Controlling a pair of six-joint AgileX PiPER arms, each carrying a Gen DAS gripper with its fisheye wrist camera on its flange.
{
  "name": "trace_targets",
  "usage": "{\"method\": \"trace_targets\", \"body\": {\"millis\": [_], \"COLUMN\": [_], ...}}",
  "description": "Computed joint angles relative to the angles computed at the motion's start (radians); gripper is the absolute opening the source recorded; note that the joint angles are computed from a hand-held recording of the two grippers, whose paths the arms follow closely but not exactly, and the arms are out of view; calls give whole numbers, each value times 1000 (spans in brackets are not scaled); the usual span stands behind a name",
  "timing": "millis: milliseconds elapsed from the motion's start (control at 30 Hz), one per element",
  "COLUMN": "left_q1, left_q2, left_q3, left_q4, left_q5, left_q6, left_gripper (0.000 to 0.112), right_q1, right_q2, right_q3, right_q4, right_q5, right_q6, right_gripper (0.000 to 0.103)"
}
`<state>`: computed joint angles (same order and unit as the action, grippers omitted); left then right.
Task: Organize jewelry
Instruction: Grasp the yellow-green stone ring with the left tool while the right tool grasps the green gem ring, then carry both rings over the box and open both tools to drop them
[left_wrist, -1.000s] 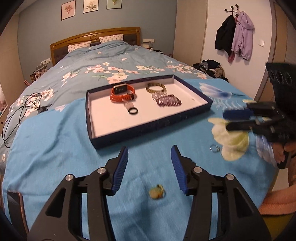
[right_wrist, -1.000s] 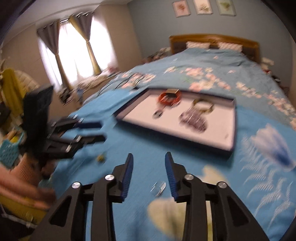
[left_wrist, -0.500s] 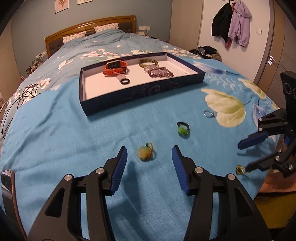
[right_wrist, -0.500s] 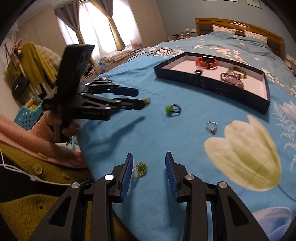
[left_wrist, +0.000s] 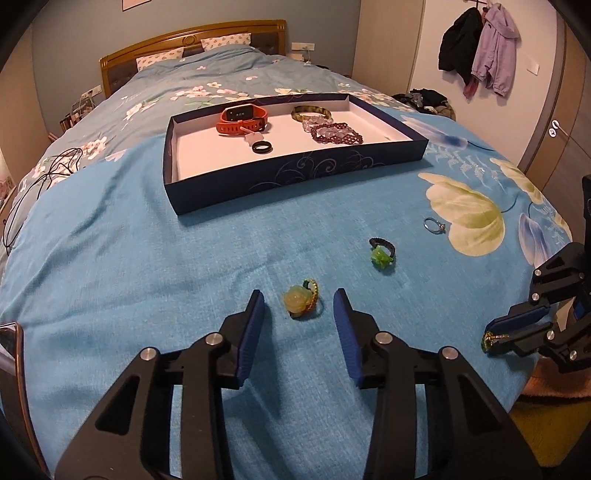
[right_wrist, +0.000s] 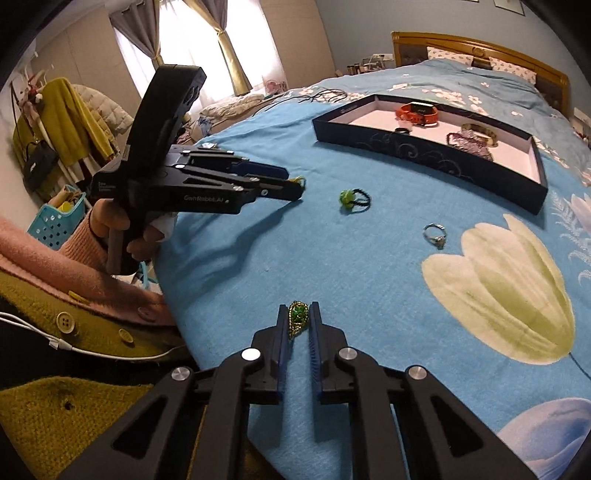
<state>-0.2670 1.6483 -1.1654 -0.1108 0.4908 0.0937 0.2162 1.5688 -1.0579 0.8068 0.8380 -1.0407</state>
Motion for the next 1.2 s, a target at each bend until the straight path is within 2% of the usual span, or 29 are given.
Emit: {"method": "trace_targets", "body": {"millis": [33, 300, 533, 833, 1200], "left_q1": [-1, 5, 8, 19, 48], "left_q2": [3, 9, 15, 12, -5], "left_q3": [-2, -8, -17, -12, -48], "left_q4": [-1, -24, -15, -62, -198], "left_q5": [0, 4, 6, -5, -8], "left_q6": [1, 24, 4, 35, 160], "left_gripper": [37, 36, 18, 18, 18], "right_q1": [-6, -29, -45, -58, -73], "right_q2": [3, 14, 49, 89, 131], "right_q3": [-3, -22, -61, -109, -201], "right_q4": [10, 68, 122, 163, 163], "right_q5": [5, 2, -25, -61, -88], "right_q6": [-6, -33, -21, -3, 15], "right_gripper": [1, 1, 1, 1, 1]}}
